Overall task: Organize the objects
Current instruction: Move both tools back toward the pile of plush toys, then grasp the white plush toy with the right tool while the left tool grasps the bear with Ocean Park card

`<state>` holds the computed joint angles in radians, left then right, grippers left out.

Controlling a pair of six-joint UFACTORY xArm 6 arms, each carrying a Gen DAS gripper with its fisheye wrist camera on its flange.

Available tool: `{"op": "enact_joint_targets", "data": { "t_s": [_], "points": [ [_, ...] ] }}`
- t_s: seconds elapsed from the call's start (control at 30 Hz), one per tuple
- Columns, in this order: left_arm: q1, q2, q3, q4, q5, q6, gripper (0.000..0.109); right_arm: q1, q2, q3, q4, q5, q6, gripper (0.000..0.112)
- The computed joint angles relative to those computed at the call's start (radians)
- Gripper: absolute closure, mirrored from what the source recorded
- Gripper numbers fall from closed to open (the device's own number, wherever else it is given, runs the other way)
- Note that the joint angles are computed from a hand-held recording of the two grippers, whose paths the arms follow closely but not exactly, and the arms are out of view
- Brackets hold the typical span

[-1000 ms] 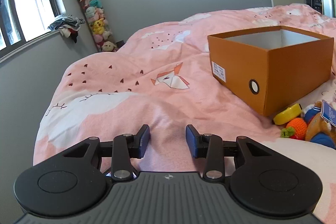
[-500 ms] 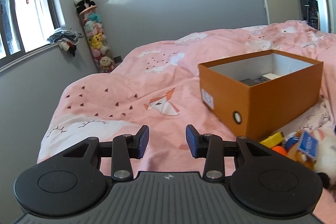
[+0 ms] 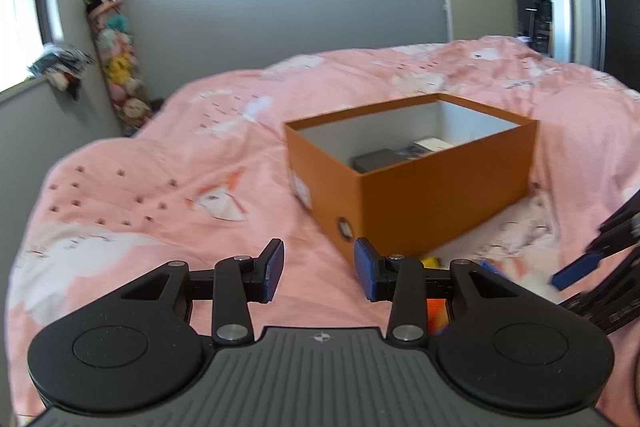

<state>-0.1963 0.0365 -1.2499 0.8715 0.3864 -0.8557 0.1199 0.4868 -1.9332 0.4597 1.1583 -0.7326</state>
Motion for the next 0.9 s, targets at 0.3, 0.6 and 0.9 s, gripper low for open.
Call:
{"op": "enact_joint_targets", "data": {
  "t_s": [0.3, 0.6, 0.9],
  "points": [
    [-0.040, 0.049, -0.022, -0.453, -0.033, 0.396, 0.063, 0.022, 0.028, -0.015, -0.002, 0.021, -0.021, 0.019],
    [-0.086, 0.097, -0.086, -0.893, 0.067, 0.757, 0.058, 0.021, 0.020, 0.018, -0.073, -0.046, 0.041, 0.031],
    [-0.088, 0.219, -0.295, -0.956, 0.316, 0.834, 0.055, -0.033, -0.044, 0.074, -0.048, -0.146, 0.094, 0.045]
  ]
}}
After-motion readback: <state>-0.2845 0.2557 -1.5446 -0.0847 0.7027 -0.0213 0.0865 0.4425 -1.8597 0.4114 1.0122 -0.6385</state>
